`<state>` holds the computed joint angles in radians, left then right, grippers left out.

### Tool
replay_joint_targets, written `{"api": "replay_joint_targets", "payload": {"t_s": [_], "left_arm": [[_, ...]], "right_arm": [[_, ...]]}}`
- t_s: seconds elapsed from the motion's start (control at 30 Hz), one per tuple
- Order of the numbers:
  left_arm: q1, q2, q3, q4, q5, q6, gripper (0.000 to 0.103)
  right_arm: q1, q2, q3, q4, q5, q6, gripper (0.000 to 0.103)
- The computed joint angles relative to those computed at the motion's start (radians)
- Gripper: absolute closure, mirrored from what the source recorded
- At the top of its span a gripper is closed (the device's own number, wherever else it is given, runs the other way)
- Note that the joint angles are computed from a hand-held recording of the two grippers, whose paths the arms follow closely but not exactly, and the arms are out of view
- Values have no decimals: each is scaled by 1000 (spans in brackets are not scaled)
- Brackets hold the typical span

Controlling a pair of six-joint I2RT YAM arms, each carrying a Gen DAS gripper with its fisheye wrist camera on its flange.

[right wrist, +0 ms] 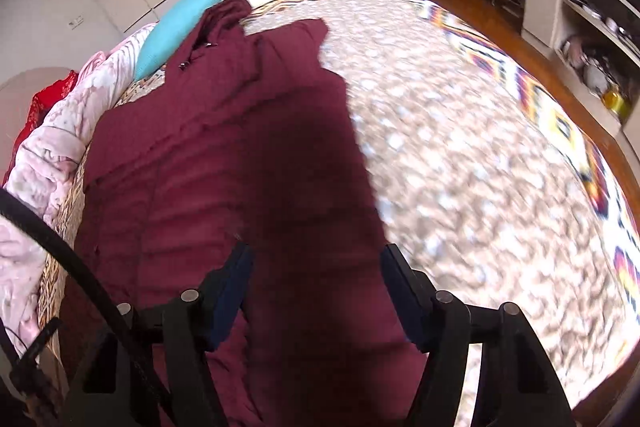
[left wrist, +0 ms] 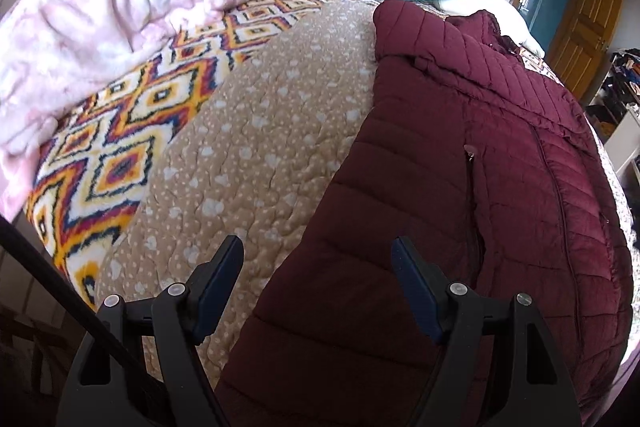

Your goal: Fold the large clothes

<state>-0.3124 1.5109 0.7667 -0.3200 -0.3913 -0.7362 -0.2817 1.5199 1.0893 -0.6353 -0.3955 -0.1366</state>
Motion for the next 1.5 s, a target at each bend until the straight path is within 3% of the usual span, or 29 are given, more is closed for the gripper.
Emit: {"api": "replay_joint_targets", "payload": {"t_s": [0.23, 0.37, 0.47, 0.6, 0.73, 0.9, 1.0, 1.2, 1.3, 1.33, 1.37, 1.43, 1.5], "left_arm": [[80, 63, -21, 110, 126, 49, 28], [110, 88, -50, 193, 213, 36, 15], [118, 88, -102, 285, 236, 31, 13], [89, 85, -91, 244, 214, 70, 13], [77, 42, -98, 196, 257, 87, 14], [63, -96, -214, 231, 294, 84, 32], [48, -178, -294, 250, 303, 70, 32], [-61, -332, -422, 239, 207, 3, 28], [-120, -380, -464, 228, 175, -10, 24], [-132, -383, -468, 219, 170, -14, 24], [-145, -377, -467, 208, 171, -19, 24], [-190, -369, -443, 147, 121, -59, 40], [-196, -402, -419, 73, 127, -82, 58]], "right_arm": [[-166, -52, -95, -32, -29, -148, 32], [-203, -56, -137, -46, -76, -173, 32], [-217, -57, -164, -39, -118, -168, 31], [-243, -83, -196, -64, -152, -212, 29], [-295, -127, -229, -143, -185, -317, 29], [-385, -214, -281, -260, -201, -474, 28], [-477, -240, -312, -353, -197, -611, 27], [-648, -317, -402, -470, -179, -855, 27], [-654, -370, -442, -466, -154, -882, 27], [-637, -368, -444, -457, -148, -867, 32], [-615, -365, -440, -448, -138, -847, 50], [-597, -341, -403, -456, -120, -819, 76], [-665, -240, -303, -552, -156, -880, 81]]}}
